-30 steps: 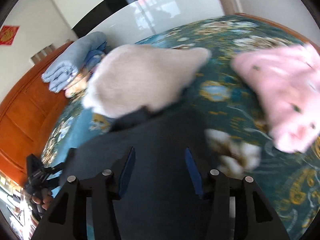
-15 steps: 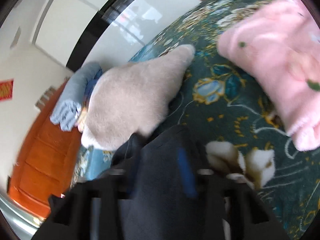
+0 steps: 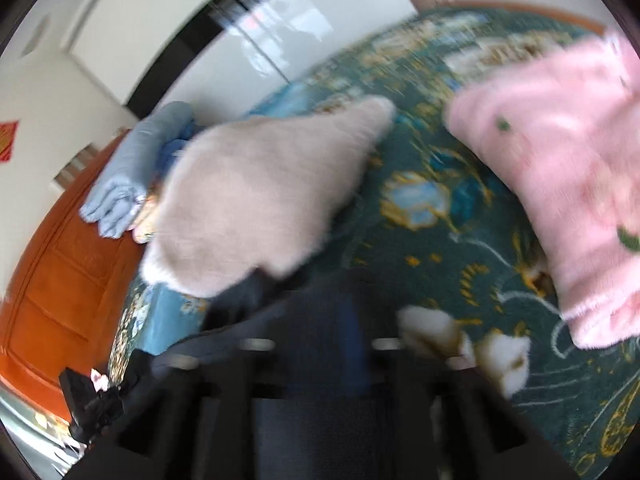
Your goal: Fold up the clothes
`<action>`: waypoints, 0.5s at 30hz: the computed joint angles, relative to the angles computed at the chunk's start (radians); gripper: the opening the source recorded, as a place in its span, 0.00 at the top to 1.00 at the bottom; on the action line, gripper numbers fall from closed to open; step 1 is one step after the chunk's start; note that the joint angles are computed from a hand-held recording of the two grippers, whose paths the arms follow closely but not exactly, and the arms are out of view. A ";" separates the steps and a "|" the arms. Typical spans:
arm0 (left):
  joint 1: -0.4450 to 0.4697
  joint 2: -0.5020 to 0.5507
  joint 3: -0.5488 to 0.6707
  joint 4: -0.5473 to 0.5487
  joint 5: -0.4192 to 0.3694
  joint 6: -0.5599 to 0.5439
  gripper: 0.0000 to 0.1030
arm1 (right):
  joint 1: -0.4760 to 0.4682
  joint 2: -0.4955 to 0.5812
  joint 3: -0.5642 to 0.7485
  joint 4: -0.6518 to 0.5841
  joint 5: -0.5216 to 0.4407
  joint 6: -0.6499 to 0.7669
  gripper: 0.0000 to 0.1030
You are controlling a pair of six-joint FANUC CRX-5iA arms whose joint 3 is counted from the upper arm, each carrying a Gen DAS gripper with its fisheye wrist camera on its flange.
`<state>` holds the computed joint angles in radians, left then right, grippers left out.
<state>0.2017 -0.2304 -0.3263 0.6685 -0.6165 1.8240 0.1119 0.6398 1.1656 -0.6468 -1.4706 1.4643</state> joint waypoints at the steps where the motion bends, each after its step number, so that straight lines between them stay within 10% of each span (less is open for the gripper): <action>1: 0.000 -0.001 -0.009 0.020 0.005 -0.012 0.90 | -0.010 0.007 0.000 -0.014 -0.002 -0.003 0.53; 7: -0.002 0.014 0.008 0.002 -0.008 -0.011 0.90 | -0.021 0.110 0.142 -0.043 -0.113 -0.070 0.58; 9: -0.003 0.013 0.009 -0.006 0.000 -0.003 0.90 | -0.017 0.105 0.141 -0.044 -0.103 -0.045 0.92; 10: -0.007 0.007 0.008 -0.011 0.014 -0.003 0.91 | -0.011 0.096 0.132 -0.036 -0.092 -0.024 0.92; 15: -0.078 -0.100 -0.047 0.042 0.282 -0.119 0.92 | -0.068 -0.048 -0.039 -0.180 0.097 0.138 0.94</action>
